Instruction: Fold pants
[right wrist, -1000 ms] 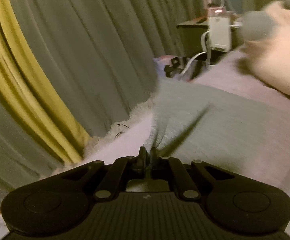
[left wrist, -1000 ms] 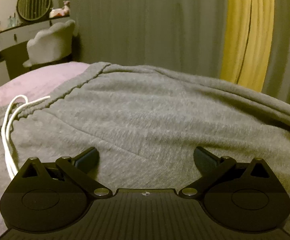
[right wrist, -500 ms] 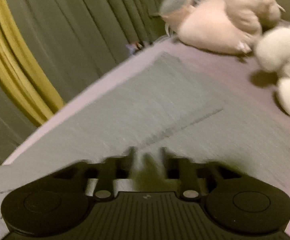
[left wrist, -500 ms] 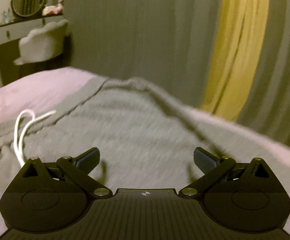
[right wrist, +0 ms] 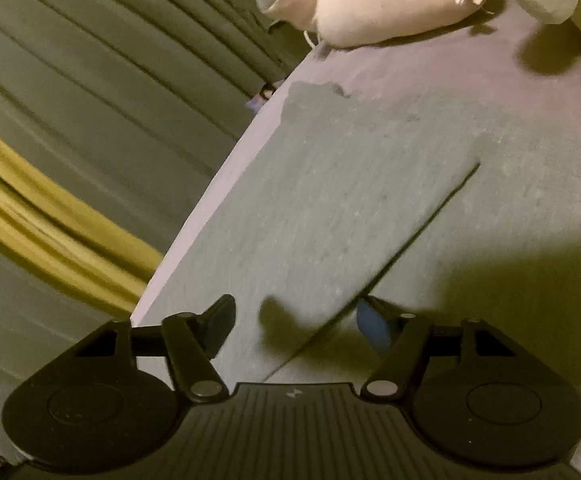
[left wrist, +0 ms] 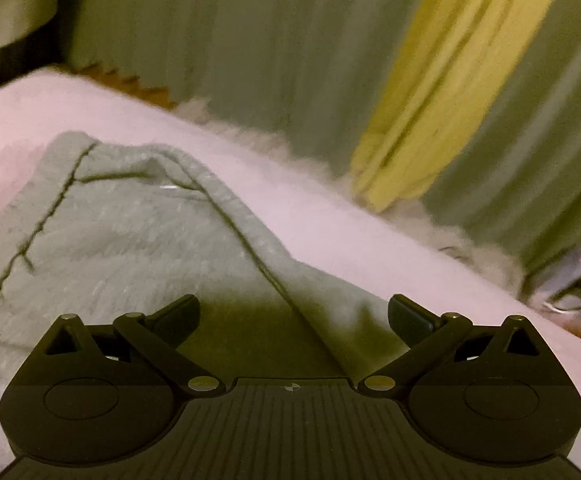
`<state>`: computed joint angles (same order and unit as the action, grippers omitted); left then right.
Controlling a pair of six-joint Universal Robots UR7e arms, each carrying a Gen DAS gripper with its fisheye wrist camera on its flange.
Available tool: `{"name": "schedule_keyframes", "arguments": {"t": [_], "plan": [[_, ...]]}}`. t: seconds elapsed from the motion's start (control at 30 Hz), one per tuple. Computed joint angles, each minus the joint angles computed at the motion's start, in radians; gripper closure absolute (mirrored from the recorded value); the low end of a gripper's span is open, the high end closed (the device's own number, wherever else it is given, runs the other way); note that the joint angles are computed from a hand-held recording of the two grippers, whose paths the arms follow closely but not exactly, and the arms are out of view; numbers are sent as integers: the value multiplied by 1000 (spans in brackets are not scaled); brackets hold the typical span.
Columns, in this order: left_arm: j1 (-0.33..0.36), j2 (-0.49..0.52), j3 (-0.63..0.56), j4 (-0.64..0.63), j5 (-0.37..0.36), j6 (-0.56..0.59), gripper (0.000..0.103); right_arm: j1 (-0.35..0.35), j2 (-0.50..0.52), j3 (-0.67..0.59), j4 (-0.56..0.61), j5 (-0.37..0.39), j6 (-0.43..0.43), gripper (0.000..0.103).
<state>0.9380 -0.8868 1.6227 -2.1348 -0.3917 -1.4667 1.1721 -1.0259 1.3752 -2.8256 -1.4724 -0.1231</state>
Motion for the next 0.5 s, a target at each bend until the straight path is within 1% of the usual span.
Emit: {"name": "schedule_keyframes", "arguments": {"t": [0.03,0.07,0.1,0.17,0.2,0.23,0.27,0.3,0.33,0.37,0.4,0.47,0.5], "plan": [[17,5,-22,32,-13,-27,0,-2,8,-5,-17,6,-1,58],[30,10,-39,51,-22,-47,0,-2,17,-18,-13,2,-5,60],[40,14,-46,40,-26,-53,0,-6,22,-34,6,6,-4,61],[49,14,-42,11,-11,-73,6,-15,32,-42,0,27,3,71],[53,14,-34,-34,2,-57,18,-17,37,-51,1,26,2,83],[58,15,-28,-89,2,-14,34,-18,33,-45,-4,29,5,89],[64,15,-25,-142,-13,37,41,-23,37,-52,-2,43,13,90],[71,16,-29,-162,-30,74,51,-28,46,-63,1,59,25,92],[74,18,-32,-151,-28,81,64,-36,30,-41,-6,83,42,93],[74,19,-30,-154,-19,100,69,-42,17,-23,-11,100,54,93],[76,18,-29,-145,-12,103,69,-45,16,-22,-14,110,58,93],[81,12,-17,-151,-15,99,54,-42,20,-31,-15,97,61,91],[87,14,-18,-157,-27,94,37,-40,20,-32,-8,90,61,87]]}}
